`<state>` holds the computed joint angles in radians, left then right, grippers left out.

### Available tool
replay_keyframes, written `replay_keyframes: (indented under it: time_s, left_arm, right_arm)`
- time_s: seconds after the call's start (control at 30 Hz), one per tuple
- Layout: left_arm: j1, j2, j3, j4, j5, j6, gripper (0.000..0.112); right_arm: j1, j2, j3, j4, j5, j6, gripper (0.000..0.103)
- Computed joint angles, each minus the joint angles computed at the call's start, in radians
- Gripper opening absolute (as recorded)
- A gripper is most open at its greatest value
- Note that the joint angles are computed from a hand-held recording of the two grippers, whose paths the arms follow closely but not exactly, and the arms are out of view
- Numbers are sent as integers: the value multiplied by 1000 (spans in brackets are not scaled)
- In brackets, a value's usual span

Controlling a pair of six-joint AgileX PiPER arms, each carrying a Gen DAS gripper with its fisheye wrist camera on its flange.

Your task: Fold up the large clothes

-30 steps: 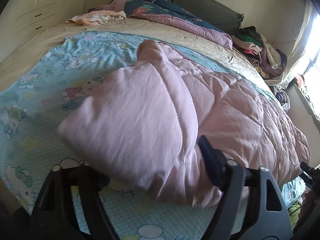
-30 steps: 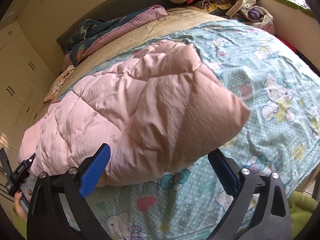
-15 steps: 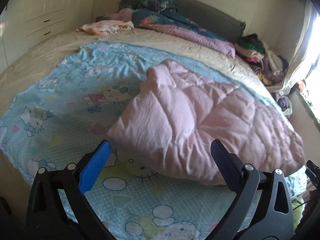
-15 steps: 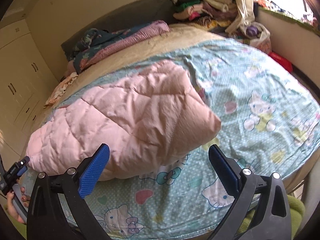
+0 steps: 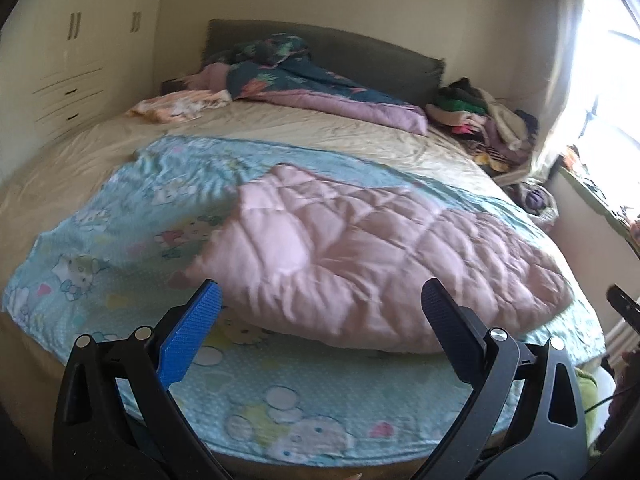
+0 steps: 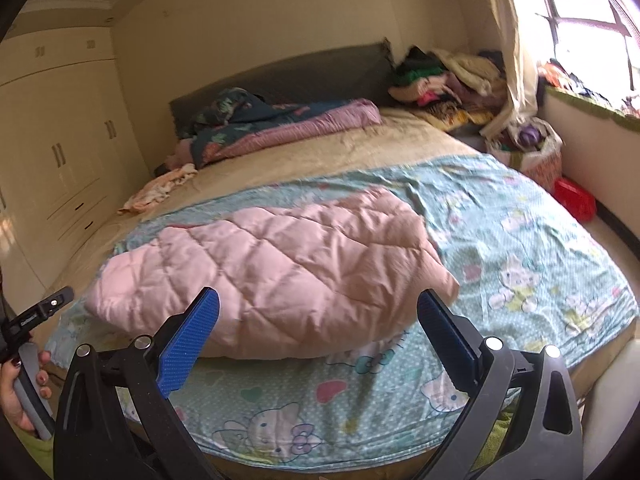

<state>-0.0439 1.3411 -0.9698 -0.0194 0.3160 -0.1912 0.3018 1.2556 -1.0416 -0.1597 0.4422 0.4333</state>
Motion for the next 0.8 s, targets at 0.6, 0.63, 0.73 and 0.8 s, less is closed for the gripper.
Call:
replay_keyframes:
  time_s: [0.6, 0.63, 0.73, 0.8]
  left_arm:
    - [-262, -38, 98, 409, -25, -427, 94]
    - [-265, -39, 103, 422, -27, -440, 94]
    - [-280, -32, 114, 462, -27, -480, 94]
    - [-287, -30, 120, 467, -32, -485, 94]
  right_arm:
    - [301, -69, 88, -491, 26, 483, 99]
    - [317, -69, 97, -530, 33, 526, 99]
    - [342, -56, 118, -568, 46, 577, 99]
    - [352, -39, 124, -562, 57, 582, 99]
